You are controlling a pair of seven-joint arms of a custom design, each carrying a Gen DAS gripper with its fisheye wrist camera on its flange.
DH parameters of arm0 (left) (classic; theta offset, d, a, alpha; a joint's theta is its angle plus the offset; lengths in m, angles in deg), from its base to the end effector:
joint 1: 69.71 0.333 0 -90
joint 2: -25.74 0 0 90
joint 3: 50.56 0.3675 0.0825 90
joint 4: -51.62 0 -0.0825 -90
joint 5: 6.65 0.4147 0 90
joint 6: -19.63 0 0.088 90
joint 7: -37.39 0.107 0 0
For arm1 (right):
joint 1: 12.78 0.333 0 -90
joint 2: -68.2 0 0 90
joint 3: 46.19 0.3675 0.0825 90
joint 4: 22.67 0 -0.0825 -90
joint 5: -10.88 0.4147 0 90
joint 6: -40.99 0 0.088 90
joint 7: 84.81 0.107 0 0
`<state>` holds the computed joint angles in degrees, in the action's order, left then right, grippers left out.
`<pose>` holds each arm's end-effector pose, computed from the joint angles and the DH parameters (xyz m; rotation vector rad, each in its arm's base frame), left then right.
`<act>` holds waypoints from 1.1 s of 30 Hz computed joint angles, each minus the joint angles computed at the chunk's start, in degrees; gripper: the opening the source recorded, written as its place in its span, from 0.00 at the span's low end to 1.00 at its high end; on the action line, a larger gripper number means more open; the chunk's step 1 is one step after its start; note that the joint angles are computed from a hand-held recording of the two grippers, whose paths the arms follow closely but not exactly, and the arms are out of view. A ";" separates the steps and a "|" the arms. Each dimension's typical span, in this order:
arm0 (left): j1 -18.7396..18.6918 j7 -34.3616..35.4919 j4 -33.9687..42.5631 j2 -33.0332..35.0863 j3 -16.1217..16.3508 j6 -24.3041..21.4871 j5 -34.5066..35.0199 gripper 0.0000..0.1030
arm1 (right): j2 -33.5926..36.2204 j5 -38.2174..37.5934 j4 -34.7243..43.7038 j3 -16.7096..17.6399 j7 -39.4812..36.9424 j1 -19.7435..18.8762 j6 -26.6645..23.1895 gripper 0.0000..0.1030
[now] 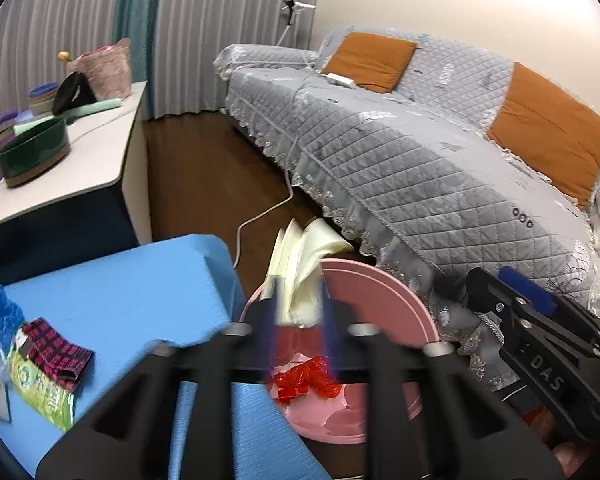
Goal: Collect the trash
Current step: 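Carry the strap and paper to the pink bin and open both tools, then return both open tools to the table over the remaining trash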
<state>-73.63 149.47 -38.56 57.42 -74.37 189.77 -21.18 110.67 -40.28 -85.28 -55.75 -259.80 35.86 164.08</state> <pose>0.7396 -0.2851 0.4702 -1.3256 2.1880 -1.1758 0.6480 0.5515 0.4693 -1.1825 2.0339 -0.9427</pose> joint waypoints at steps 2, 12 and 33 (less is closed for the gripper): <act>-0.02 -0.82 -0.84 -0.64 0.56 0.39 -0.12 0.39 | -0.30 -0.04 -0.31 -0.19 0.58 0.15 -0.54 0.56; 2.67 -1.03 -6.60 -5.10 0.07 2.59 -0.43 0.39 | 0.02 -2.77 1.31 -0.57 2.38 1.26 -1.60 0.59; 26.40 21.09 -21.21 -16.99 -17.97 9.13 -24.22 0.39 | 10.45 -2.55 20.80 -3.51 -7.29 5.71 -3.47 0.45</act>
